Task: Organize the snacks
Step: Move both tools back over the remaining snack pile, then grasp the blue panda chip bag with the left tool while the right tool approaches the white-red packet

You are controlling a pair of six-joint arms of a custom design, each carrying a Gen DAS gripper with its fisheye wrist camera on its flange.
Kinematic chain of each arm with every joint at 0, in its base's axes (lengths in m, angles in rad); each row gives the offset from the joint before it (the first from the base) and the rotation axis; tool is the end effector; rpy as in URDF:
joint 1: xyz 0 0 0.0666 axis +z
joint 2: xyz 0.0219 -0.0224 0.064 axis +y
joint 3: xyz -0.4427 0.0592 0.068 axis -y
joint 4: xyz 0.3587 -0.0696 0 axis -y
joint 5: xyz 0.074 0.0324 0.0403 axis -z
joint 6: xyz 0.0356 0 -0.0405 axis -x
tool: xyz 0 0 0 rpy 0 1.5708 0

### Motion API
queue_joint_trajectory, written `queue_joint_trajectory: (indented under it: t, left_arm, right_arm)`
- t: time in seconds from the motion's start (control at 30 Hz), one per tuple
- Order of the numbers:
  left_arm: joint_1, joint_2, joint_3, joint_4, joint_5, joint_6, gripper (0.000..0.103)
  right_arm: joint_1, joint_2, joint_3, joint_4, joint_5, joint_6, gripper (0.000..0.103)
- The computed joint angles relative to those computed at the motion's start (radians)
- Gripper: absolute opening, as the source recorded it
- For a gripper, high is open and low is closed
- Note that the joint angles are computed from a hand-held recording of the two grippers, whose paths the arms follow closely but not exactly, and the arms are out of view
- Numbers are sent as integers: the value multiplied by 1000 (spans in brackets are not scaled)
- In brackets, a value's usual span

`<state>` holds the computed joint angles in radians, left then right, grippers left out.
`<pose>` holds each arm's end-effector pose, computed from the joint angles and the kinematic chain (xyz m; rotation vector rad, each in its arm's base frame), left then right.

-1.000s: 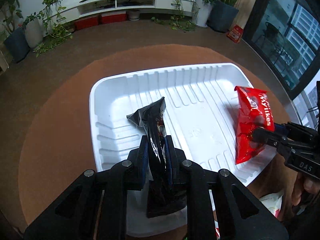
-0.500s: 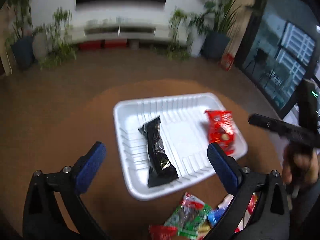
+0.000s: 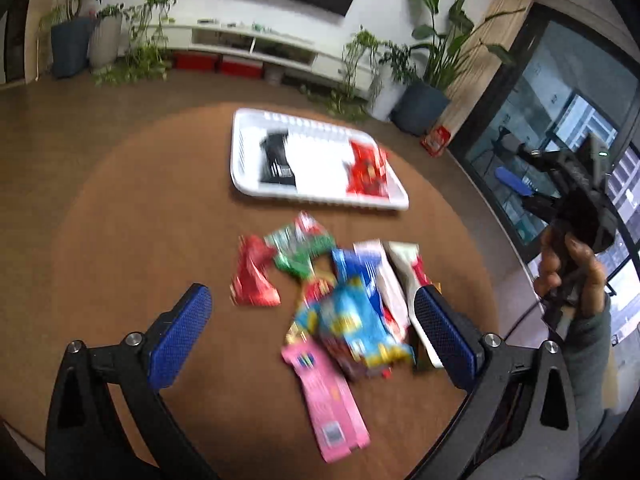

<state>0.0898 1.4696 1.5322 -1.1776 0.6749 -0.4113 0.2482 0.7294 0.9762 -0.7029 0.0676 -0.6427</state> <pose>0.4477 0.0176 0.5089 0.5905 2.3929 -0.6938 0.1783 0.0423 0.5155 0.4464 2.0123 0.4905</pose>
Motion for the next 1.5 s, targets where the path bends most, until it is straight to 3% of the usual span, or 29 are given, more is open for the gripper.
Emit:
queue_joint_trajectory:
  t: [0.13,0.23,0.33,0.63,0.8,0.87,0.97,1.23,1.5]
  left_arm:
    - [-46,-66,-91,56,-121,12,102]
    - [-88,-88,-118,76,-175,24,101]
    - [-151,-75,-120,83,-264,25,101]
    - [-238,-30,-120,123,-412,31,100]
    - [-237,6,-106,119,-398,33,98]
    - [-231,12,-102,113,-374,26,79]
    - [-224,12,-102,115,-357,13,62]
    - [-193,13,-103,104,-297,-4,57]
    - [-166,0,-114,110,-258,-25,41]
  right_arm:
    - [226,-50,-67,-104,173,-146,83]
    - [316,-42,-116,-173,194,-255,83]
    - [356,-15,-118,-227,226,-283,79]
    - [333,-15,-135,-204,190,-268,79]
    - [332,-5,-137,-210,169,-277,79]
    - [327,1,-138,-210,159,-274,79]
    - [333,4,-139,-211,155,-276,79]
    - [346,11,-138,-224,152,-284,79]
    - [350,12,-136,-233,161,-291,79]
